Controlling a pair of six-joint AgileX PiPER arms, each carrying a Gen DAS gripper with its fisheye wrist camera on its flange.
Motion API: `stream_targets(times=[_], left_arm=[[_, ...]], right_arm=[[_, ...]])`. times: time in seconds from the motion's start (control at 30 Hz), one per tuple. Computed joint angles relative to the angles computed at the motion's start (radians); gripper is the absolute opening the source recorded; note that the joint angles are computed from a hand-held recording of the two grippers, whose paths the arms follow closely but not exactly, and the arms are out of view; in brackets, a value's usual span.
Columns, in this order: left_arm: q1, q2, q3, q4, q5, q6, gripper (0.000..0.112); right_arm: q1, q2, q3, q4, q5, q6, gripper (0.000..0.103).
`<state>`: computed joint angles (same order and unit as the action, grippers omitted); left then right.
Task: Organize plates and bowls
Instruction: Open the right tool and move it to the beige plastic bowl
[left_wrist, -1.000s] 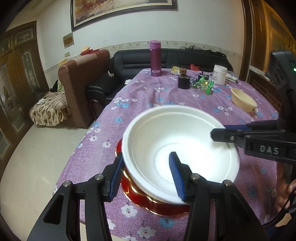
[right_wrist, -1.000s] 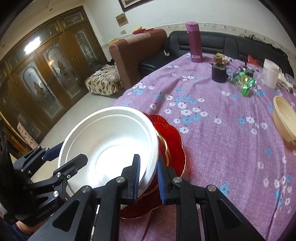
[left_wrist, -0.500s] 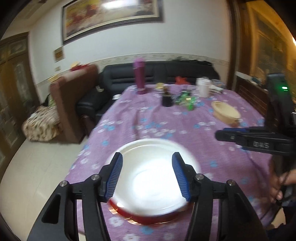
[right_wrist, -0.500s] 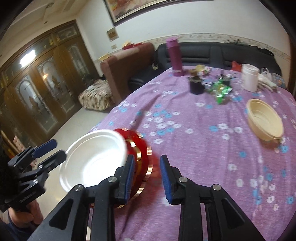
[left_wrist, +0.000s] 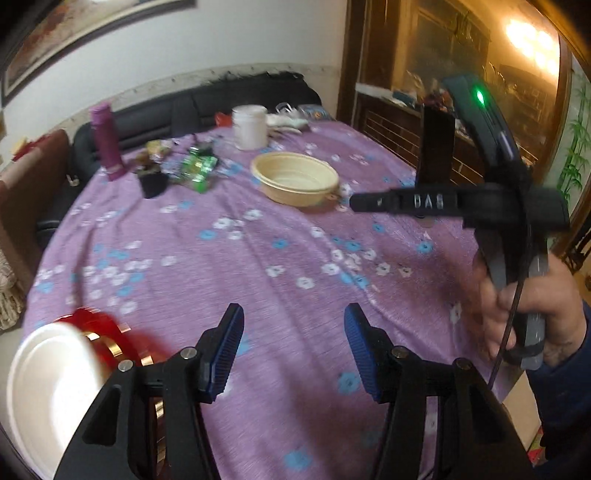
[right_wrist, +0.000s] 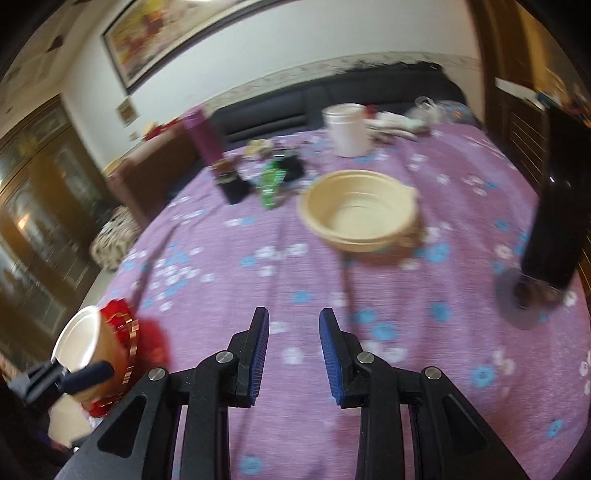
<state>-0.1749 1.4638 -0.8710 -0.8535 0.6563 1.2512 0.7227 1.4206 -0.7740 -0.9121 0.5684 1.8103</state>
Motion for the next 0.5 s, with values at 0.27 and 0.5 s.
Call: stream_targets(times=[0.27, 0.5], left_arm=[[-0.146, 0.199, -0.149, 0.112, -0.152, -0.263, 0.055], [-0.152, 0.247, -0.166, 0.104, -0.159, -0.263, 0.055]], right_arm=[[-0.431, 0.025, 0.036, 0.327, -0.217, -0.436, 0.03], [-0.611, 0.243, -0.123, 0.541, -0.264, -0.747, 0.03]])
